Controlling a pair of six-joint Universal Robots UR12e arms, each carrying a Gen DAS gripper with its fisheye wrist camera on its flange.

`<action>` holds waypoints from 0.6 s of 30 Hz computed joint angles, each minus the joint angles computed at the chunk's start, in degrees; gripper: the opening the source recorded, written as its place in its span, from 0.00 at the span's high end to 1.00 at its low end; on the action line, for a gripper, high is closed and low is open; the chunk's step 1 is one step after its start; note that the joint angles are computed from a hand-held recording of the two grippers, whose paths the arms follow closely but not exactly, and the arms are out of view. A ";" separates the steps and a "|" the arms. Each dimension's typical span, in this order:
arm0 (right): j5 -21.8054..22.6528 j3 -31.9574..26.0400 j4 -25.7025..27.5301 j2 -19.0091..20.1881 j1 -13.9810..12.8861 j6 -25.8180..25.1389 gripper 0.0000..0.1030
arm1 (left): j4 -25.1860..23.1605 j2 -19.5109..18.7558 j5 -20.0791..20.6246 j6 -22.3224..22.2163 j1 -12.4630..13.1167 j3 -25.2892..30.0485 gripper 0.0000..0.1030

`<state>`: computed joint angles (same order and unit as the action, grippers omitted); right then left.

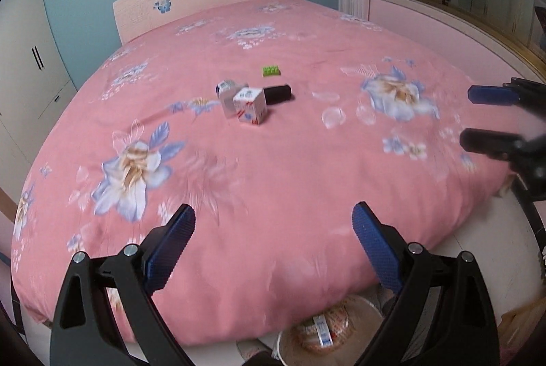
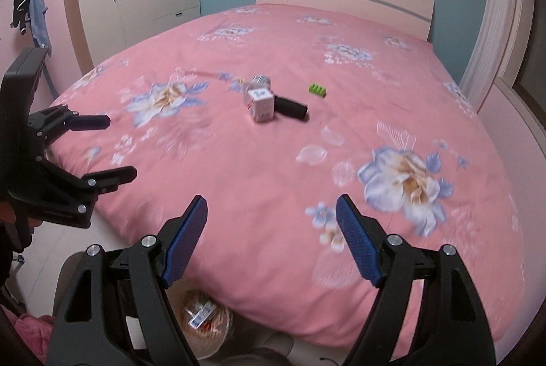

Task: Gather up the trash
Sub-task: 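Move both open tools back toward the items on the bed, then grasp the white printed box with the left tool while the right tool grasps the black foam handle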

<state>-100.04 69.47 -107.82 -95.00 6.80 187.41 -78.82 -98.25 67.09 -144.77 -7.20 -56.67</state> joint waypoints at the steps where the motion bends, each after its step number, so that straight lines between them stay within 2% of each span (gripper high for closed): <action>1: 0.31 -0.28 -0.26 0.29 -0.30 -0.41 0.25 | -0.12 -0.43 -0.17 -0.05 -0.12 0.51 0.08; 6: 1.30 -2.71 -0.17 2.71 -2.14 -3.52 0.25 | -0.76 -4.00 0.38 -0.37 -1.47 4.52 0.08; 18: 6.15 -5.27 -0.11 8.15 -7.21 -6.75 0.25 | -2.75 -12.61 1.73 -3.28 -3.84 12.17 0.08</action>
<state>-93.89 64.20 -107.93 -86.85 -0.41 180.66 -81.58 -110.86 68.82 -148.05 -11.04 -44.49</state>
